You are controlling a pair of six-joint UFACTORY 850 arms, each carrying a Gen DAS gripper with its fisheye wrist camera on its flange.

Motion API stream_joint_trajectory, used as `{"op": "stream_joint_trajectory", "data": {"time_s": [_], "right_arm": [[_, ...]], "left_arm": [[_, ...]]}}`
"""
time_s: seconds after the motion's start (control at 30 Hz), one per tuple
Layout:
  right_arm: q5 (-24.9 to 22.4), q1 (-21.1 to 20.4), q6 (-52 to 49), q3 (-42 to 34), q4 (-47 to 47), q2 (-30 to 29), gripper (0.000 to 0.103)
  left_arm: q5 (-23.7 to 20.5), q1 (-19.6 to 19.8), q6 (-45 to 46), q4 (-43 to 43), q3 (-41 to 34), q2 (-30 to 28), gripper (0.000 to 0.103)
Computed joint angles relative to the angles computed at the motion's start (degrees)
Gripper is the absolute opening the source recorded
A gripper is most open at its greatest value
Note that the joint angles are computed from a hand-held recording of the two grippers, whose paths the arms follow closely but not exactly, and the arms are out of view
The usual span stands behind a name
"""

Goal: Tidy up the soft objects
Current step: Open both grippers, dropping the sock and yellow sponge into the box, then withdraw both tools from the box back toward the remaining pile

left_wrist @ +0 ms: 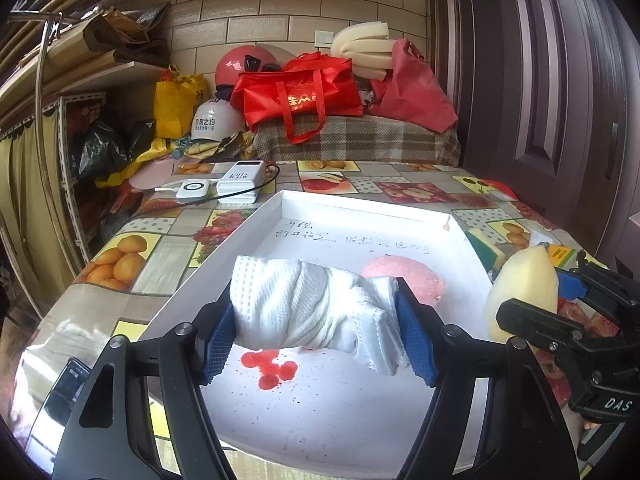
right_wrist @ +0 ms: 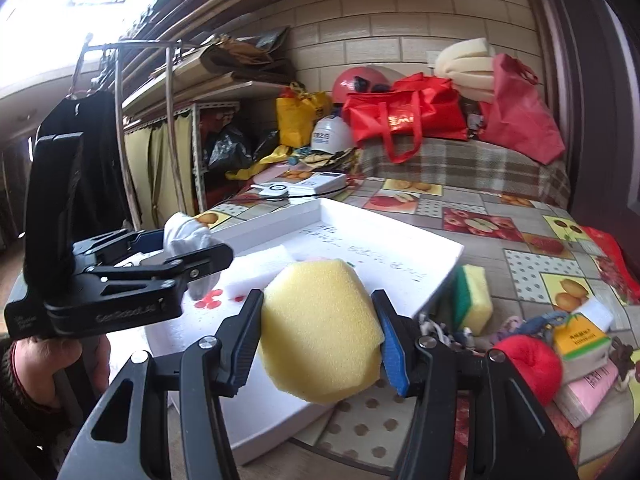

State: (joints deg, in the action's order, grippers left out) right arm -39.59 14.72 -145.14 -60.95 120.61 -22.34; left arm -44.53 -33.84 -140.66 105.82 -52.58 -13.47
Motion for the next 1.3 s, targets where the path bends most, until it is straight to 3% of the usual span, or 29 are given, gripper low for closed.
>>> {"op": "stream_joint_trajectory", "data": {"time_s": [0.3, 0.4, 0.6, 0.7, 0.77, 0.8, 0.87, 0.9, 0.97, 1.03, 1.07, 1.3], "right_arm": [[3.01, 2.72, -1.67, -1.76, -0.65, -1.18, 0.055], [4.64, 3.30, -1.61, -2.50, -0.10, -1.66, 0.055], [7.79, 3.81, 3.72, -4.92, -3.49, -3.07, 0.056], [8.84, 3.98, 4.72, -5.41, -4.15, -3.34, 0.058], [9.15, 4.01, 4.02, -5.20, -3.01, -3.17, 0.063], [9.37, 4.09, 3.00, -4.95, -1.60, -3.00, 0.069], [8.86, 4.03, 0.75, -4.05, 1.23, -2.44, 0.084], [8.48, 3.98, -0.20, -3.75, 2.41, -2.25, 0.084], [7.54, 3.79, -1.67, -3.16, 4.13, -1.93, 0.086], [7.07, 3.65, -2.22, -2.86, 5.01, -1.77, 0.094], [7.03, 3.65, -2.33, -2.86, 5.39, -1.78, 0.103], [5.72, 3.26, -2.50, -2.54, 7.11, -1.69, 0.103]], "left_arm": [[5.85, 3.73, -2.10, -1.68, -0.02, 0.44, 0.073], [9.89, 5.61, -1.60, -2.80, -0.63, 0.20, 0.073], [13.40, 6.97, -2.75, -3.02, -0.70, 0.18, 0.073], [12.84, 6.79, -2.69, -3.00, -0.63, 0.23, 0.074], [11.14, 6.18, -2.35, -3.31, -0.49, 0.32, 0.080], [10.36, 5.89, -3.13, -2.51, -0.15, 0.54, 0.081], [8.47, 5.22, -5.28, -0.19, 0.79, 1.12, 0.096], [7.38, 4.85, -5.79, 0.40, 1.07, 1.28, 0.099], [5.77, 4.30, -5.69, 0.32, 1.29, 1.39, 0.099], [4.82, 3.96, -4.94, -0.38, 1.13, 1.29, 0.099], [4.66, 3.92, -4.81, -0.49, 1.10, 1.30, 0.099], [5.00, 4.32, -6.60, 0.20, 1.57, 1.70, 0.099]]}}
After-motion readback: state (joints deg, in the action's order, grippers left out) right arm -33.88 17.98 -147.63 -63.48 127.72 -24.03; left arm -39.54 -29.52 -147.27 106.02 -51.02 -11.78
